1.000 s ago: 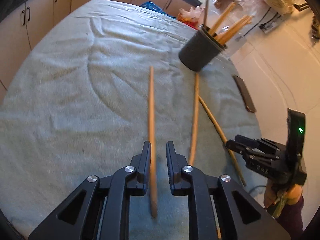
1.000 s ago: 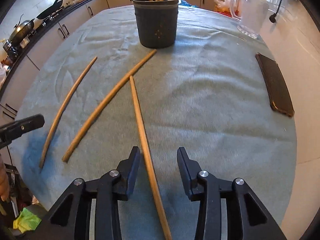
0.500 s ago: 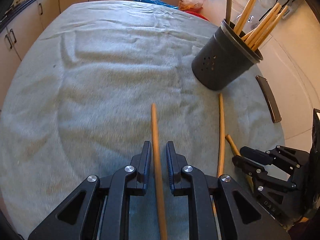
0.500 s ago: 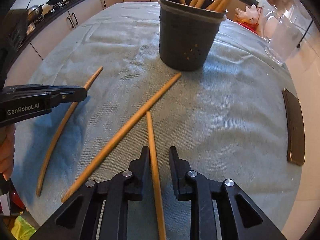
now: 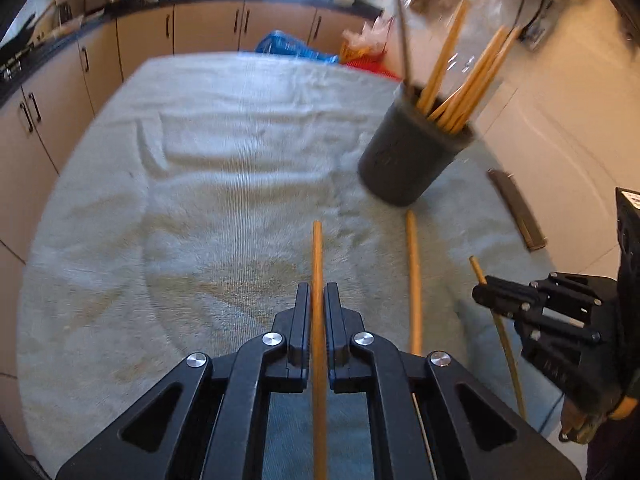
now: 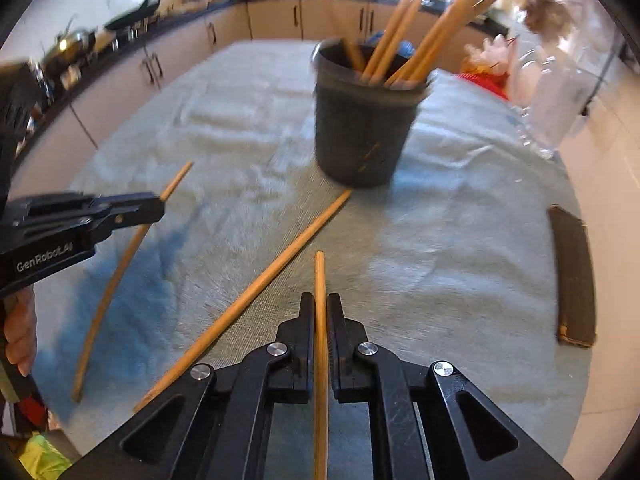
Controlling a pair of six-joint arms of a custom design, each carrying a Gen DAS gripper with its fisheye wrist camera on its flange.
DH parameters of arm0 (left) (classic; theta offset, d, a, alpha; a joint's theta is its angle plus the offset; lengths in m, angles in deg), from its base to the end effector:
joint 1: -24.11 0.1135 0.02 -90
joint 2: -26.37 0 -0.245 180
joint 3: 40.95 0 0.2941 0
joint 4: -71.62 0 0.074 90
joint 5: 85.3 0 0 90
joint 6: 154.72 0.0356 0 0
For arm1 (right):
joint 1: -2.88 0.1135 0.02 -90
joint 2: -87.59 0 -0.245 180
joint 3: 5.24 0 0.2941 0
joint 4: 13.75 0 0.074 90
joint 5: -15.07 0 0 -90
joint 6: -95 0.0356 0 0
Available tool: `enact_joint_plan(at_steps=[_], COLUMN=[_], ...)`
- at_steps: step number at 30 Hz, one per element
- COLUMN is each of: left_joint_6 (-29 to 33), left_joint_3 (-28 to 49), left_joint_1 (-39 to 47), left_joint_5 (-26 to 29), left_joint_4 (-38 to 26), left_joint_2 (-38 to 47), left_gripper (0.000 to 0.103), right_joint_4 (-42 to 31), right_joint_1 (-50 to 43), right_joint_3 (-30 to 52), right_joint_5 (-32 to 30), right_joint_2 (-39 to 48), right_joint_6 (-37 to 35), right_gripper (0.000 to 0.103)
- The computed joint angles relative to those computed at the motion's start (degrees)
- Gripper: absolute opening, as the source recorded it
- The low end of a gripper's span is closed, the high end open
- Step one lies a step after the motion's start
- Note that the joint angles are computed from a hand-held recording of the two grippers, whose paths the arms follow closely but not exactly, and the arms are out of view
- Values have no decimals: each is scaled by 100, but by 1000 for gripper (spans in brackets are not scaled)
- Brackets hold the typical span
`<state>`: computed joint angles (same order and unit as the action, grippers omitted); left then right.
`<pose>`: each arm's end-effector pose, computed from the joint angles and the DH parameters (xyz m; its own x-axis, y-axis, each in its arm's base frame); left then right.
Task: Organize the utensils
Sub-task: 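Lift both chopsticks upright and carry them above the black holder cup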
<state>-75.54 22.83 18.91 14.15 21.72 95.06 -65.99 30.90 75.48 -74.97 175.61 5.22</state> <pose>0.2852 -0.0318 0.2274 -0.8339 -0.1101 -0.5409 0.0276 0.9704 -0.2400 0.3167 0.1686 0.2265 -0.7627 -0.4016 -0.5069 -0.4672 0.8842 0.0025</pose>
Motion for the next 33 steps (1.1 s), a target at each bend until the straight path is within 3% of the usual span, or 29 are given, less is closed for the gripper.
enact_joint_plan(at_steps=[7,15,21,28,33], left_joint_6=[-222,-364,-443,-625,-755], left_joint_3=[-136,-321,-327,-256,-102], left_joint_1=[-272,-976,-1428,-1486,-1725], left_joint_5=[-260,-1126,-1548,-1424,-1656], left_joint_4=[-312,-741,-1034,-1271,-1345], left_joint_2=[-1238,-2479,-2958,-3201,-3267], left_gripper=[6,6,6,6,6], right_joint_4=[180,61,-107,-182,-167], right_joint_1=[-79,230,447,572,627], right_joint_3=[-678,-967,-1067,-1102,-1124], right_joint_5=[176,445,637,701,720], right_joint_2=[-1571,-2845,-3315,-3658,-3805], right_joint_6=[159,466,550,615,631], right_gripper=[7,7,7,7,7])
